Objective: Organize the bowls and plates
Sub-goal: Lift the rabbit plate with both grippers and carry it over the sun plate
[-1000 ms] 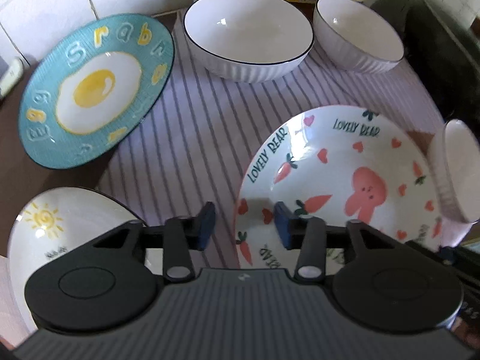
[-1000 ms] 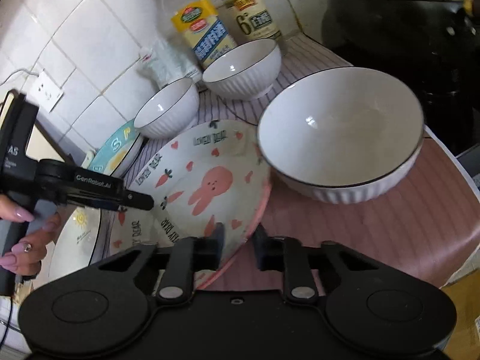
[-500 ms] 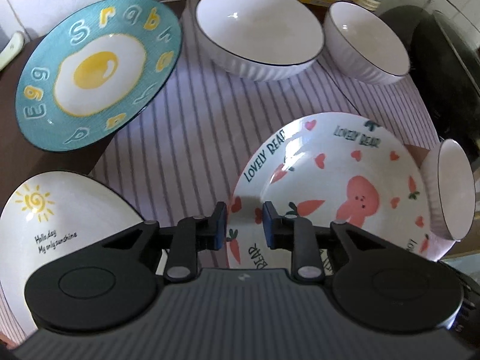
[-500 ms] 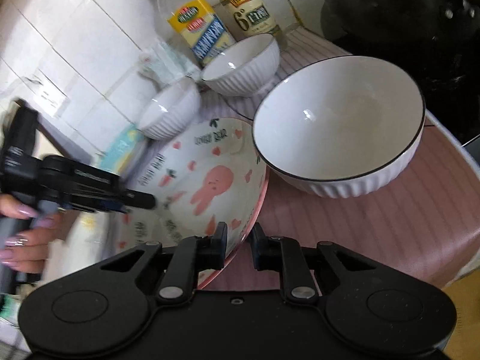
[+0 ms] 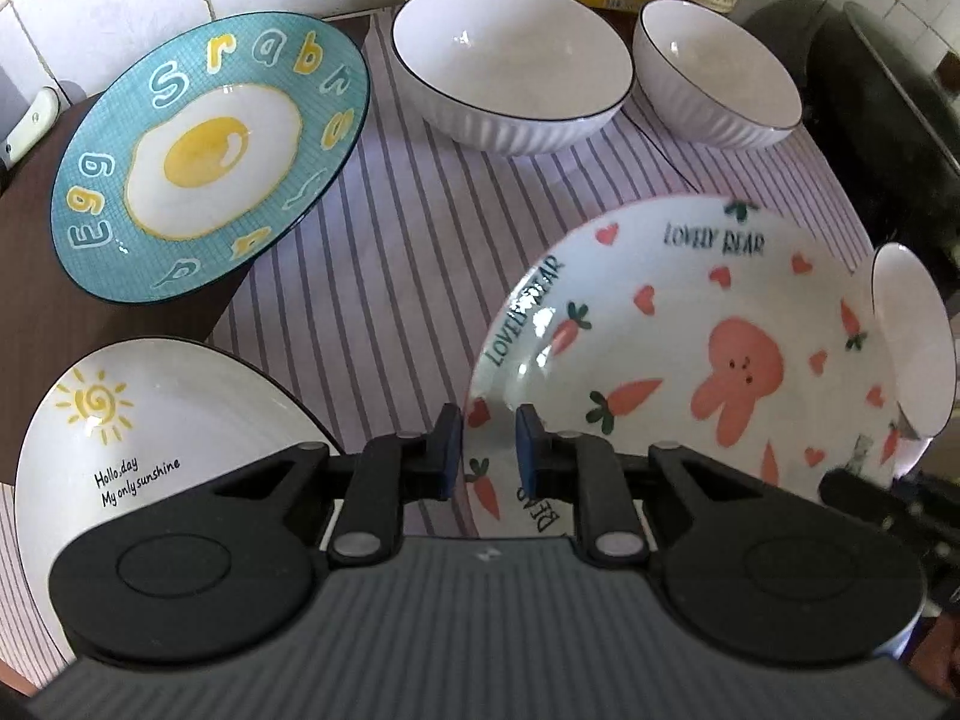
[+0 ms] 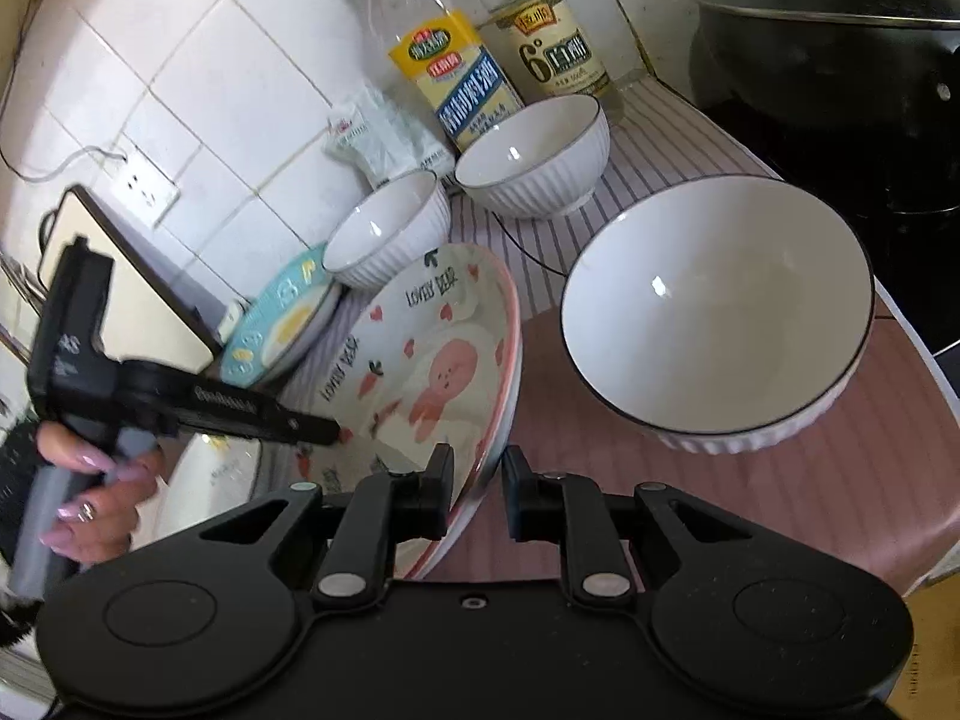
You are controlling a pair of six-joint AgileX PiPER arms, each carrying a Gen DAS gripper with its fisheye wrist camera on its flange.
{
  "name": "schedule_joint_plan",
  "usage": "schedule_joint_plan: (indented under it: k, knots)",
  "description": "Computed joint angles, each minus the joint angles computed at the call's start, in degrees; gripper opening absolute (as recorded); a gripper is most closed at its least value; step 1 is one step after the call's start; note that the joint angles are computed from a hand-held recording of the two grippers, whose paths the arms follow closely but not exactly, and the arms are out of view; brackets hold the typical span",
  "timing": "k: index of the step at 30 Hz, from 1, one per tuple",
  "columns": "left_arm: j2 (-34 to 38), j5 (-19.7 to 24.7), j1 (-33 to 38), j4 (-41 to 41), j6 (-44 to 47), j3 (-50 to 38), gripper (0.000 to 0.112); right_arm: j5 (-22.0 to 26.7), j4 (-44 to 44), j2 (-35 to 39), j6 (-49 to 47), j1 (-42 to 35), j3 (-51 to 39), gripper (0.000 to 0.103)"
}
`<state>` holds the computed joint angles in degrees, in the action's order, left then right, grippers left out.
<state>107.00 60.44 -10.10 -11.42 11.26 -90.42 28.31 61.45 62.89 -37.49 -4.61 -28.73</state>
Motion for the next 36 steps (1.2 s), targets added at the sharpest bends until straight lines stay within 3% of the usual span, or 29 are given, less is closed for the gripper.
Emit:
schedule_joint_plan:
  k: [8,14,26,36]
  knots:
    - [2.7,2.6,0.7,-2.7,1.2,-3.7,0.015,-4.1,-14.4,-1.3,15.2,5.8,1.5,0.022]
    - [3.9,5.3,1.0,-3.1,-0.4,-6.1,0.015,-7.0,-12.8,-0.8,14.7,7.2,3.2,0.022]
    - [-4.0,7.2,3.3,-4.7,4.3,-2.7,0.015,4.4,-6.8,-1.5,7.0,-0.3,0.1,0.023]
    - [-12.4,8.3,11.9,-10.0,5.2,2.1,0.015,8.8,-13.5,-1.6,11.7,4.0,-7.7,0.023]
